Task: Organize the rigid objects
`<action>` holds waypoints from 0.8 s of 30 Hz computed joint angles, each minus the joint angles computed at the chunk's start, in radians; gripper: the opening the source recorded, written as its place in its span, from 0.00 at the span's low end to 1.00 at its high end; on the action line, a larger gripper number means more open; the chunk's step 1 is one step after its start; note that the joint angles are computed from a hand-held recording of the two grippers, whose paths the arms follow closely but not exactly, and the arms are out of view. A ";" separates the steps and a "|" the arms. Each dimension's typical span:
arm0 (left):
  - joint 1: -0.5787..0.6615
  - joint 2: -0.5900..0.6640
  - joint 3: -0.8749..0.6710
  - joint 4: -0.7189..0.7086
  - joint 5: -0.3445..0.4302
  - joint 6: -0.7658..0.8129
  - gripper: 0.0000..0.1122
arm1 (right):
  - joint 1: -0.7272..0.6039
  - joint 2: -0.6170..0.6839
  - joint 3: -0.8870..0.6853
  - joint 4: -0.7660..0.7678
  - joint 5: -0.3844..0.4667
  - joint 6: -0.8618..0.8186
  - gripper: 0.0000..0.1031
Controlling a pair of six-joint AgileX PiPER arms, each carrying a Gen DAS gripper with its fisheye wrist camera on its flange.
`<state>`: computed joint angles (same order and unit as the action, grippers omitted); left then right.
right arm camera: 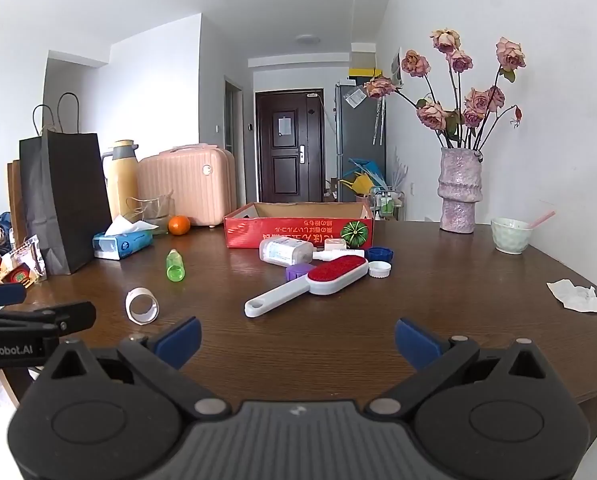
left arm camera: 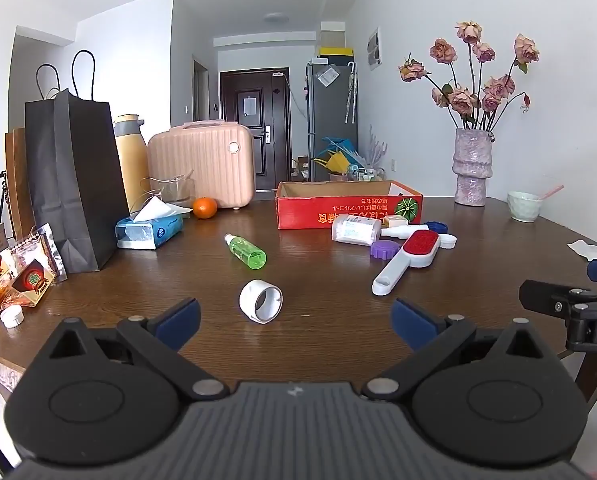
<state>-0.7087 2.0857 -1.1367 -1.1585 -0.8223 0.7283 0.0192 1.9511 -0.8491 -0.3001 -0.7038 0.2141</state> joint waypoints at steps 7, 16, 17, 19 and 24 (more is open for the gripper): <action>-0.002 0.000 0.000 -0.001 -0.002 0.000 0.92 | 0.000 -0.001 0.000 0.000 0.000 0.001 1.00; -0.001 -0.002 0.006 0.005 -0.004 -0.008 0.92 | 0.001 0.001 0.001 0.003 -0.003 -0.002 1.00; -0.001 -0.002 0.007 0.005 -0.004 -0.009 0.92 | 0.001 0.002 0.001 0.003 -0.003 -0.002 1.00; -0.001 -0.002 0.007 0.006 -0.004 -0.009 0.92 | 0.001 0.001 0.001 0.001 -0.003 -0.001 1.00; -0.002 -0.002 0.007 0.006 -0.004 -0.010 0.92 | 0.001 0.001 0.001 0.003 -0.003 -0.002 1.00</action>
